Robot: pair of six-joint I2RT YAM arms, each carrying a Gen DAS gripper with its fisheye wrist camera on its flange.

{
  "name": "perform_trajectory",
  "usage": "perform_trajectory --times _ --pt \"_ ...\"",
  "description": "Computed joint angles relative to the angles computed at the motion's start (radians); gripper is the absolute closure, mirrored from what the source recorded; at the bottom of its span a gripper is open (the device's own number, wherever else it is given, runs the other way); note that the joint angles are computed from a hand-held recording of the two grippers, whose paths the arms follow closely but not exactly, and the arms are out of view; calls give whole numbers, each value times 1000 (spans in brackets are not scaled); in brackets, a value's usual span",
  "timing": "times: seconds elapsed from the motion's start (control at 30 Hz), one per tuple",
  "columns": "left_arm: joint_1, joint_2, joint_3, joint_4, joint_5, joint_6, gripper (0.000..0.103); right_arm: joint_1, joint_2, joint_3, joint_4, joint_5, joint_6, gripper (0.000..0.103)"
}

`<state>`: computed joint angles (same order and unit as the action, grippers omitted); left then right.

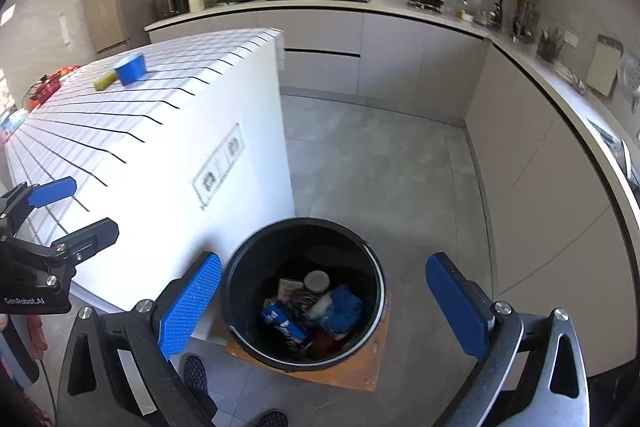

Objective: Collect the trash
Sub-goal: 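Move both tools back over the island toward the blue cup and sponge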

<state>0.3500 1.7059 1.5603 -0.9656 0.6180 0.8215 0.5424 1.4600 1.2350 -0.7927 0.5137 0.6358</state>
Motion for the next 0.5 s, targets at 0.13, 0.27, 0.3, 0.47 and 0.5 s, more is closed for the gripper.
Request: perform_trajectory --times 0.13,0.27,0.3,0.47,0.5 --pt "44 22 60 -16 32 0 0 46 47 88 -9 20 -9 0" --pt "92 74 165 -55 57 -1 0 77 114 189 -6 24 -34 0" --pt "104 89 192 -61 61 -4 0 77 126 208 -3 22 -42 0" --pt "163 170 323 -74 74 -33 0 101 231 369 -14 19 -85 0" --pt "173 187 350 -80 77 -39 0 104 248 397 -19 17 -92 0"
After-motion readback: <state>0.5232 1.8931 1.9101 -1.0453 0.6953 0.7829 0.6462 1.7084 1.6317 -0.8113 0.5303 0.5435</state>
